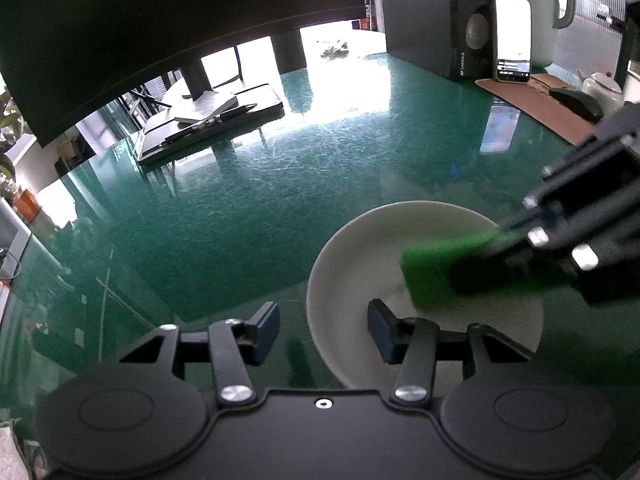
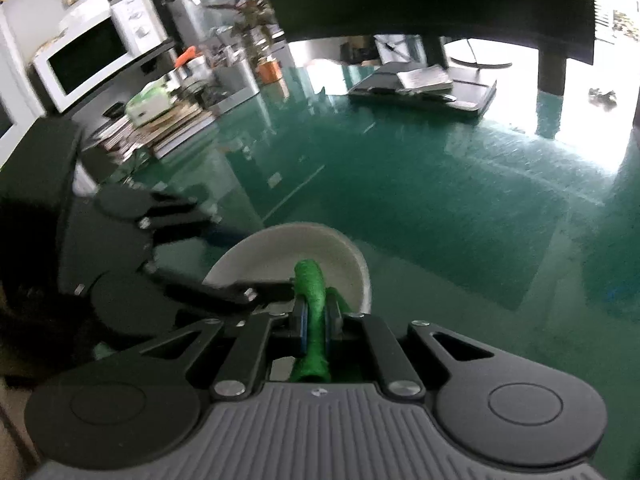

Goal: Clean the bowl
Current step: 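Scrub the bowl's inner bottom with the cloth in the right gripper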

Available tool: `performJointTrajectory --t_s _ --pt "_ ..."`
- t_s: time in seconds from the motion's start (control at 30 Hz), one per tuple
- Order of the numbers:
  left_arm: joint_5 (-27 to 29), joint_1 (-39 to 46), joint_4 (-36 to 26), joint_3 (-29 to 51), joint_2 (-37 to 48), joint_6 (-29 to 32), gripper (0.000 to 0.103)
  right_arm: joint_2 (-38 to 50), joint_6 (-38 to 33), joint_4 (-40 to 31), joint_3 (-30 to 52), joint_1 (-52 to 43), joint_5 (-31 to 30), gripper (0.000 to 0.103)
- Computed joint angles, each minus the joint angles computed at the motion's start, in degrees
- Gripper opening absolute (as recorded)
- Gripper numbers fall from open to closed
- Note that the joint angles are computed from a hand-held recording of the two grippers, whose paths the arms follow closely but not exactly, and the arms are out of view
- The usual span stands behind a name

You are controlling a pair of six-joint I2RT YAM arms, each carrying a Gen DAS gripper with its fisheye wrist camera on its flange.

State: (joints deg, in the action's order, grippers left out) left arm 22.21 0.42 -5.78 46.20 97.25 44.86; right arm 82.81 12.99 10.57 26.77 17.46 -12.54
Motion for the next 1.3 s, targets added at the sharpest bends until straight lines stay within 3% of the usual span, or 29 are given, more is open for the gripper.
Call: performJointTrajectory --t_s 0.1,0.37,0.57,0.8,1.0,1.17,1.3 --pt "-0.1 -0.1 -0.1 0.1 0.1 0.0 0.049 -1.2 -0.6 -1.1 -0.5 0.5 -1.3 0.006" --pt "-0.2 -0.2 -0.3 0.4 0.2 0.0 0.049 -0.6 -1.0 0.7 0.3 -0.8 2.6 0.006" --pt "-0.1 -0.1 0.0 0.2 0.3 0.1 0.049 -2.7 -3.2 -2.0 -1.1 1.1 -1.8 0.006" --pt "-0.1 0.0 -0.1 0.2 0.3 0.3 0.049 -1.4 -2.6 -0.5 -0.1 -0.9 1.2 0.006" --pt "-0.2 -0.3 -0.3 0.0 -0.1 0.4 0.049 -2.7 -2.3 -2.1 -1.1 1.7 -1.4 0.006" --pt "0.0 -0.1 -1.6 0.0 -0.7 1.2 0.049 -1.4 -1.5 1.4 -1.3 0.2 2.7 0.005" --pt "-0.2 0.2 -5.4 0.3 -1.9 1.8 0.04 2.8 -1.5 5.3 0.3 -2.6 1.4 0.004"
